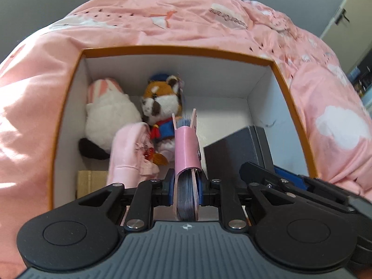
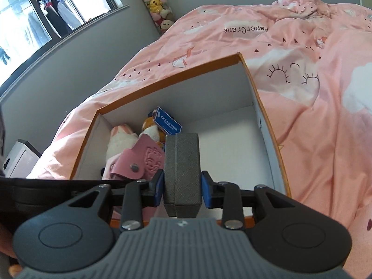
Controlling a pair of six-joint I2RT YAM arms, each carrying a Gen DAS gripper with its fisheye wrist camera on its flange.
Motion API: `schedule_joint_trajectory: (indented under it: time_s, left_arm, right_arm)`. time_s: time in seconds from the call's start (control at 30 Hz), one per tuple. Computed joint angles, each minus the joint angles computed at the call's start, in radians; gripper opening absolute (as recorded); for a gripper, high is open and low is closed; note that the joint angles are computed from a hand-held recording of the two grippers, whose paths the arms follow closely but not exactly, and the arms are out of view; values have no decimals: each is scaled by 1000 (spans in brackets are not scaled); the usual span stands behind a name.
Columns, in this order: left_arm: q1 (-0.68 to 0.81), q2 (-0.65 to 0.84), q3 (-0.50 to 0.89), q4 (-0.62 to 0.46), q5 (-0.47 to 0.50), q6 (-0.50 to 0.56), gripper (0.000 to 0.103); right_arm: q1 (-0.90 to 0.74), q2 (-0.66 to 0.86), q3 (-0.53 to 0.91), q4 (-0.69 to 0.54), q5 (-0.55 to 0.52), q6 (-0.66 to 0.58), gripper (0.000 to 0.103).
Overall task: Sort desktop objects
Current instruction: 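Carry pink card holder over the box with left tool while right tool carries black case, then lower pink card holder into box with left tool while right tool lowers black case beside it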
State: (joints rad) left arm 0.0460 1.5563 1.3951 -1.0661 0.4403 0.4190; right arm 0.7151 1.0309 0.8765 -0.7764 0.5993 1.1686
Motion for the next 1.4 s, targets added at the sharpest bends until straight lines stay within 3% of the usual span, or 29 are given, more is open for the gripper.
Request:
schedule_joint_trajectory:
  time_s: [0.13, 0.33, 0.53, 0.8, 1.0, 1.1, 1.3, 1.4]
  left_arm:
    - [47, 125, 184, -158, 33, -23, 20]
    - [35, 238, 333, -265, -28, -20, 20]
    - [35, 300, 434, -349, 2, -13, 21]
    - [42, 310, 477, -383, -16, 28, 21]
    - [40, 335, 513, -413, -18, 44, 21]
    - [29, 353, 531, -427, -24, 41, 21]
    - [5, 406, 565, -454, -46, 11, 21]
    - [-11, 416, 566, -448, -77, 7, 21]
  right_arm:
    - [-21, -18, -1, -7, -15, -12, 35]
    - [-44, -23, -2, 7, -47, -43, 35]
    - [-123, -3, 1, 70, -186, -131, 35]
    - [-313, 146, 85, 80, -481, -284, 35]
    - [-380, 179, 46, 186, -561, -321, 35]
    - [-398, 192, 53, 213, -552, -339, 35]
    - [-417, 220, 94, 170, -538, -377, 35]
    - [-434, 193, 67, 166, -579, -368, 35]
